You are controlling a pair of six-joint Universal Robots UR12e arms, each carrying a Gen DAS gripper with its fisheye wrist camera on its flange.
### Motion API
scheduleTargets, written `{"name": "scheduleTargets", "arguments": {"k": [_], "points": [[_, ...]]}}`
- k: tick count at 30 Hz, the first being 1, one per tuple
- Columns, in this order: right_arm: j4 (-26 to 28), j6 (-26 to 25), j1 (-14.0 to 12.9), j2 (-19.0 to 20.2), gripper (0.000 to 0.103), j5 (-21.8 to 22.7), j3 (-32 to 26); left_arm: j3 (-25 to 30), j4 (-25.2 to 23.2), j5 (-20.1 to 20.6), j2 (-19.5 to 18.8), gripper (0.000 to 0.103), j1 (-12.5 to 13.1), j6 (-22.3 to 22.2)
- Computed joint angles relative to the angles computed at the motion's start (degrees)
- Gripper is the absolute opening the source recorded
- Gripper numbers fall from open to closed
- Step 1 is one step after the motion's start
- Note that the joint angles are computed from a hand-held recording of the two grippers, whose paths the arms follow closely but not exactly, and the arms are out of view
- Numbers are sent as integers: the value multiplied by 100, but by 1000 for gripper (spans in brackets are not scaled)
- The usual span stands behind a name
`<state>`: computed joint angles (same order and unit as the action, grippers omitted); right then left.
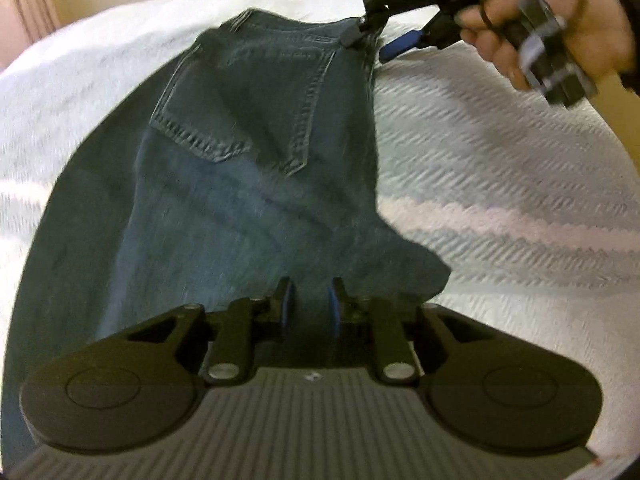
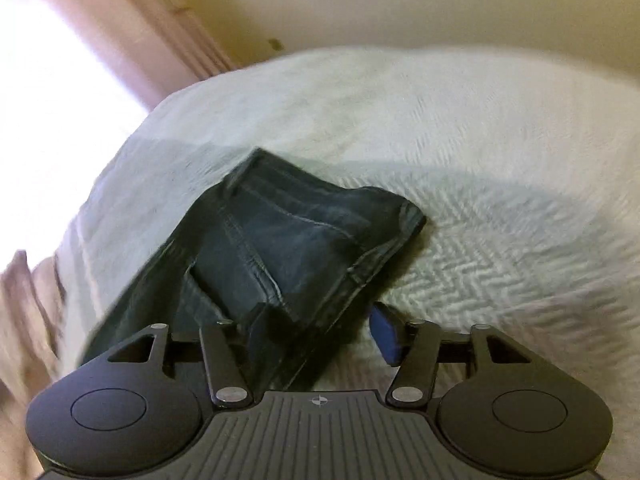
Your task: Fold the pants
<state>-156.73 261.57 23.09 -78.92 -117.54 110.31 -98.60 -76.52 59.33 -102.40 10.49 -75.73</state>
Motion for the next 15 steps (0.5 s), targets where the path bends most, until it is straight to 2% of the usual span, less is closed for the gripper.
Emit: {"name": "scheduleTargets", "arguments": {"k": [1,3,5,6,7,8,10,11,13,15], "points": [[-196,-116,-82,-24,25,114,77,38,1,34,-15,18,-5,-101],[-137,-340,-172,-120,25,45,86,127,-21,-47,-33,18,13,-356],[-395,-288,-320,-190,25,243,239,195,171,-70,-106,19,-10,-607],[-405,-385,-356,-194,25,341,267,231,254,0,-153,28,-32,-730],[-329,-525,-360,-185,26,392,256,272,286,93,-205,30,-50,-822],[-296,-654,-338,-189,27,402,260,333,252,195,-265,31,-65,-859],[-105,-607,-247,-233,46,265,249,351,280,297,-297,31,-62,-782],[120,-483,-176,-267,51,153,209,353,287,280,-305,31,-43,-768],[724,-248,40,-311,54,-220,36,363,285,236,-307,32,26,-842],[1255,-297,309,-271,55,-590,-223,347,318,174,-280,32,125,-943]]}}
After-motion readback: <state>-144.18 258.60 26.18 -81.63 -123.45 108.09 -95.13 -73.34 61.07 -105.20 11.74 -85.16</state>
